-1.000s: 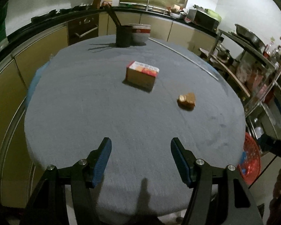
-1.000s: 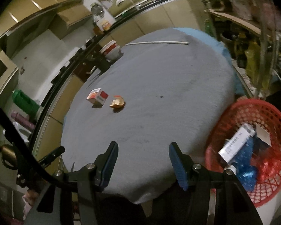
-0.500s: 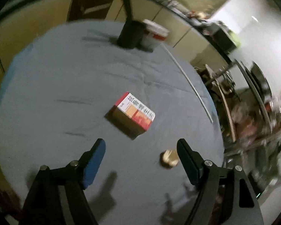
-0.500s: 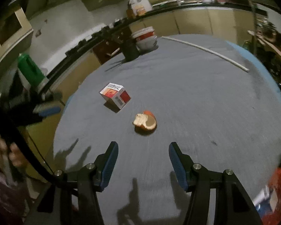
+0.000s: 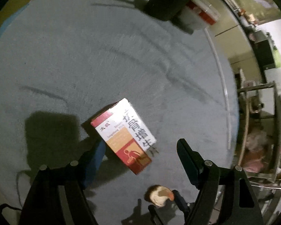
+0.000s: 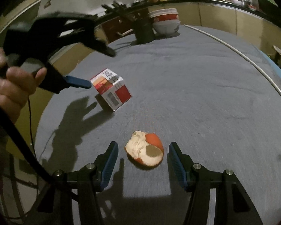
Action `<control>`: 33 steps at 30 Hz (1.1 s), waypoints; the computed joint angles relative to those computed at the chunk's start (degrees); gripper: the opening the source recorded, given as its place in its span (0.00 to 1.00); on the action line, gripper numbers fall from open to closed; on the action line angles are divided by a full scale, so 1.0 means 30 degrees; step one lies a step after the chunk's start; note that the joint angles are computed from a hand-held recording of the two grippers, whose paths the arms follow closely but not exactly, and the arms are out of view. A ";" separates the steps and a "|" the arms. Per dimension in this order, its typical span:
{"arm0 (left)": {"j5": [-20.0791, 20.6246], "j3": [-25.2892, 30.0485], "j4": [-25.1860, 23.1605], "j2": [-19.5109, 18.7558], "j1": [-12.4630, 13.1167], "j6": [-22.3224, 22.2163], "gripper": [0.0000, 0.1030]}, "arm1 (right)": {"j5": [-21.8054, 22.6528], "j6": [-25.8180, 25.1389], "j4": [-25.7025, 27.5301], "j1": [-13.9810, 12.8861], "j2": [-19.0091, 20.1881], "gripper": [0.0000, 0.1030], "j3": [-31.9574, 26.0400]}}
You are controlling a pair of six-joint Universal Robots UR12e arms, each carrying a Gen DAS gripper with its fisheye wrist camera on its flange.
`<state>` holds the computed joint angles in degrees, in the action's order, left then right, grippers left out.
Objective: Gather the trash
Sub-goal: 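Reach the right gripper to the orange peel and grasp it, then grasp the red-and-white medicine box with the left gripper while the right gripper holds the peel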
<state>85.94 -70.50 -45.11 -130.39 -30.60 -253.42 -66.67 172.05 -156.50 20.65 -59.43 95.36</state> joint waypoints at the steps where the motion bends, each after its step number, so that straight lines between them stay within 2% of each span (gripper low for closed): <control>1: 0.0035 0.0016 0.0032 -0.0069 -0.0029 -0.0024 0.75 | -0.0277 -0.0219 -0.0091 0.0104 0.0064 0.58 -0.0029; 2: 0.0144 -0.0008 0.0193 -0.0141 -0.0078 -0.0030 0.74 | -0.0524 -0.0416 -0.0272 0.0201 0.0119 0.58 -0.0025; 4: 0.0323 -0.0273 0.0936 -0.0153 -0.0132 -0.0055 0.60 | -0.0898 -0.0783 -0.0645 0.0366 0.0193 0.49 0.0049; 7: 0.0717 -0.0715 0.1571 0.0069 -0.0248 0.0162 0.51 | -0.1299 -0.0583 -0.1633 0.0469 0.0135 0.38 0.0367; 8: 0.1125 -0.0821 0.1710 0.0192 -0.0380 0.0513 0.34 | -0.1374 -0.0454 -0.1800 0.0459 0.0064 0.37 0.0479; 11: 0.1641 -0.0948 0.1280 0.0571 -0.0612 0.1558 0.12 | -0.0840 0.0598 -0.2514 0.0171 -0.0327 0.35 0.1082; 14: 0.1807 -0.1052 0.0836 0.0801 -0.0844 0.2278 0.09 | -0.0257 0.1793 -0.3388 -0.0238 -0.0900 0.35 0.1936; 18: 0.0887 -0.1899 0.1871 0.1235 -0.0788 0.1567 0.09 | -0.0308 0.2784 -0.4377 -0.0640 -0.1816 0.35 0.3170; 19: 0.0878 -0.1963 0.1927 0.1310 -0.0785 0.1452 0.13 | -0.0345 0.2957 -0.4604 -0.0742 -0.2067 0.35 0.3533; 21: 0.0723 -0.2165 0.2189 0.1516 -0.0691 0.1046 0.35 | -0.0162 0.3350 -0.5115 -0.1025 -0.2565 0.35 0.4333; 22: 0.0889 -0.2229 0.2281 0.1607 -0.0656 0.0567 0.59 | -0.0042 0.3513 -0.5333 -0.1164 -0.2792 0.35 0.4700; 23: 0.1304 -0.2119 0.2145 0.1608 -0.0641 0.0091 0.74 | -0.0028 0.3629 -0.5443 -0.1211 -0.2883 0.35 0.4843; 26: 0.2024 -0.1212 0.1047 0.1242 -0.0536 -0.0426 0.75 | 0.0213 0.4130 -0.5912 -0.1581 -0.3335 0.35 0.5656; 29: 0.1314 0.0331 -0.1138 0.0358 -0.0260 0.0011 0.76 | 0.0573 0.4591 -0.6219 -0.1844 -0.3474 0.35 0.6047; 33: 0.0926 0.1569 -0.2995 -0.0515 -0.0190 0.0040 0.75 | 0.1004 0.4871 -0.6569 -0.2121 -0.3525 0.35 0.6317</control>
<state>88.72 -65.79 -54.09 -131.94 -31.17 -253.30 -63.66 186.66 -176.21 14.28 -70.01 114.31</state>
